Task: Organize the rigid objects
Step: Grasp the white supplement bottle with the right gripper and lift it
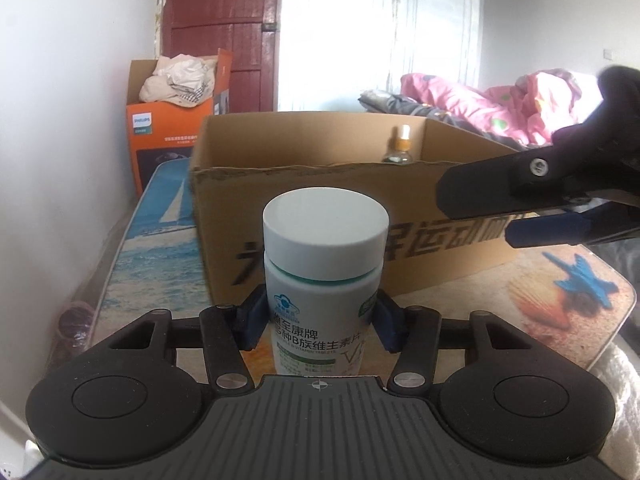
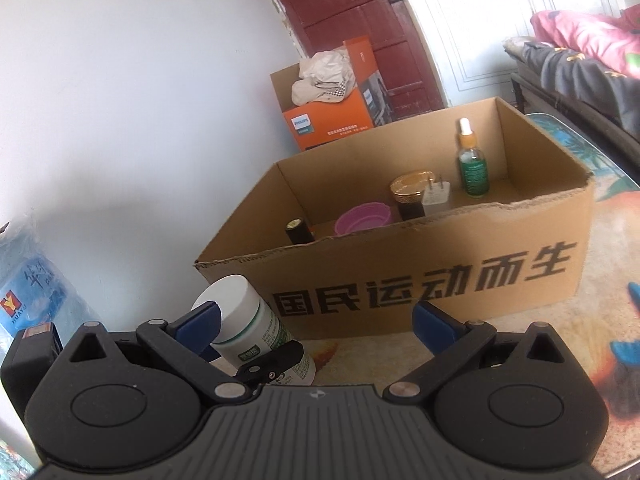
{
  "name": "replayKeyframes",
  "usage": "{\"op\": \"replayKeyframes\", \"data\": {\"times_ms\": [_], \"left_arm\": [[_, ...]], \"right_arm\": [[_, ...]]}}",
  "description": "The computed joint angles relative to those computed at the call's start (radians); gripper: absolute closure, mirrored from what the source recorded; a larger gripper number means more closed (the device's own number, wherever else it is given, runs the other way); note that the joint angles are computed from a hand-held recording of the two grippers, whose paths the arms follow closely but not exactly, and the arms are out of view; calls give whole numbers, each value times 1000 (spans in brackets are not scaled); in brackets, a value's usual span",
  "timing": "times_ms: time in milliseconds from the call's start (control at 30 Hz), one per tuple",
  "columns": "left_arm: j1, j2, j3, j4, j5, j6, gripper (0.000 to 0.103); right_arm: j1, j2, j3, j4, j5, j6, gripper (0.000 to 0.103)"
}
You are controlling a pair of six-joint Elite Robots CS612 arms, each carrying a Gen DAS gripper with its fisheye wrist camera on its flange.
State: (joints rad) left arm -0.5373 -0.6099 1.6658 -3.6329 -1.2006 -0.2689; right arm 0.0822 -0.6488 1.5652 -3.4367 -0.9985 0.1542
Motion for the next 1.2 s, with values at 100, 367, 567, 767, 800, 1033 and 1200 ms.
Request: {"op": "replayKeyframes", "data": {"times_ms": [100,367,567,767,800,1033,1200], "left_arm": [[-13,7,-12,-2,-8,11,49],[-33,23,-44,2,-60,23,49],[-43,19,-46,33,-56,47,38],[-48,13,-48,91,-32,37,46],[-50,13,-47,91,-25,38,48],[-54,13,-44,74,-47,49,50],[-52,14,-47,71,-70,59,49]], "right_arm": [[-10,-6,8,15,15,-15,0],[-27,-18,2,65,49,-67,0],[-18,-21,-14,133,43,-143,0],[-6,-25,-29,192,19,-201,11],[-4,-27,-30,200,19,-212,13],[3,-42,-31,269,-19,-276,39],[-3,-50,-24,280,-37,-273,43]]}}
